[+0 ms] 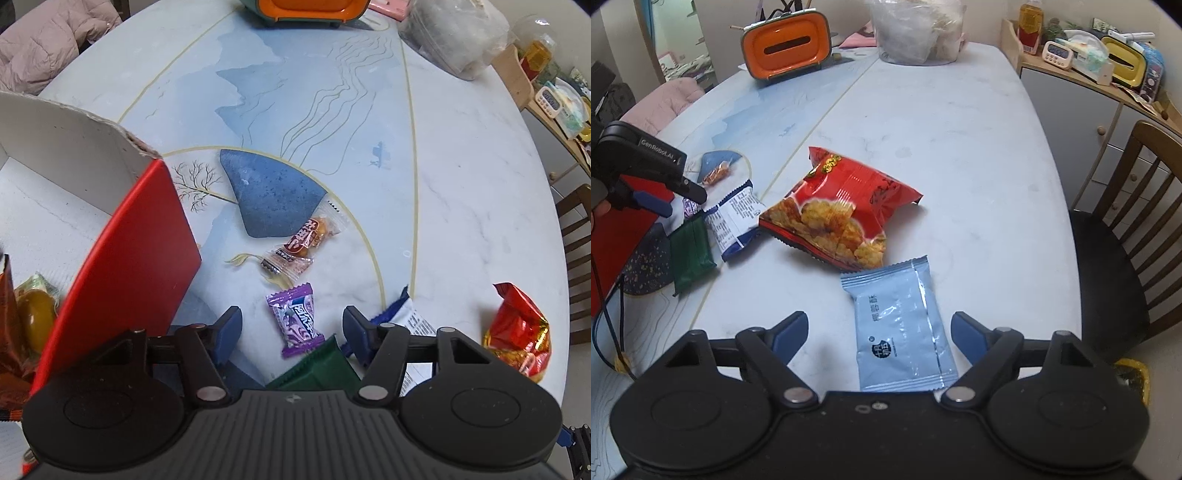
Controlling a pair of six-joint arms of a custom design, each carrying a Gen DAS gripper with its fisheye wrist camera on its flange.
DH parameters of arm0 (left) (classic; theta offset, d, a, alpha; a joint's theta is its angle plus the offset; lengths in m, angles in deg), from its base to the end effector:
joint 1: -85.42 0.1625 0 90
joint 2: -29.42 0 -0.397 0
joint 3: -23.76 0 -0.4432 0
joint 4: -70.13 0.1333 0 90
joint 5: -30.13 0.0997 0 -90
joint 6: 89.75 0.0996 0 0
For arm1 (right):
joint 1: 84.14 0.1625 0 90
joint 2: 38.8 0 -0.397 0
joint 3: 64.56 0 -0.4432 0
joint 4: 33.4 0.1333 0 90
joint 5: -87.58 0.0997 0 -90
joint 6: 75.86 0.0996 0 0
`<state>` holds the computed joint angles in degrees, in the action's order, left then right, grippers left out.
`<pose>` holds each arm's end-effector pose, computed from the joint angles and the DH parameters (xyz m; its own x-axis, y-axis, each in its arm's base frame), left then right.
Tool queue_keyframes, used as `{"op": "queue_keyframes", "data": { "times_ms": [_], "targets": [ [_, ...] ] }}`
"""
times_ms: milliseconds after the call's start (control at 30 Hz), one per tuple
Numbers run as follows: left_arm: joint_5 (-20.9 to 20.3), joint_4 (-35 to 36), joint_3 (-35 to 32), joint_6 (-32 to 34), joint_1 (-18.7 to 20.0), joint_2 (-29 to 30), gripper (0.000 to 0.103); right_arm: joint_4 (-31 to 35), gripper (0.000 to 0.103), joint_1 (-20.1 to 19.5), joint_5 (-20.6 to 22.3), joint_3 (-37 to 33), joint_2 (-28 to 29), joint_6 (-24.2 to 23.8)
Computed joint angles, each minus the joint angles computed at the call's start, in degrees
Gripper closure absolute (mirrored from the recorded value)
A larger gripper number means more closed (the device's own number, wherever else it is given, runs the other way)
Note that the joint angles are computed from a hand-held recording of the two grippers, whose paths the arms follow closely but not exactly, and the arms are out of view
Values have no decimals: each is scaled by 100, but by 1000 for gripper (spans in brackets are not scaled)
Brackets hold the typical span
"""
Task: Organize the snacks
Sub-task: 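Grasp the light blue packet with the right gripper while the left gripper grasps the purple candy, then carry the light blue packet in the right tool while the left tool carries the purple candy into the box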
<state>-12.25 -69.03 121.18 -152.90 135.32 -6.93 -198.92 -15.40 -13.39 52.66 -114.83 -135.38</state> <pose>-0.2397 -0.6059 -0.0764 -0.7508 -0.4190 -0.5106 -0.0877 0.8294 -0.5517 -0.0990 -0.5697 0.2314 -0.7024 -0.4320 0.5657 -0.6031 0.7833 -0.1506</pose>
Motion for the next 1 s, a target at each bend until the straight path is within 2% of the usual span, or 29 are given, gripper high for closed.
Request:
{"op": "queue_keyframes", "data": {
  "times_ms": [200, 500, 600, 667, 1000],
  "targets": [
    [183, 96, -122, 80, -14, 126, 49, -154, 28, 5, -141, -78, 179, -190],
    [458, 361, -200, 241, -124, 238, 78, -491, 44, 3, -184, -59, 304, -430],
    [471, 346, -194, 303, -127, 240, 78, -563, 52, 21, -190, -43, 316, -422],
    [452, 311, -173, 329, -126, 227, 83, -541, 56, 27, -184, -42, 310, -384],
    [374, 166, 66, 250, -252, 59, 83, -411, 57, 30, -110, 172, 22, -133]
  ]
}}
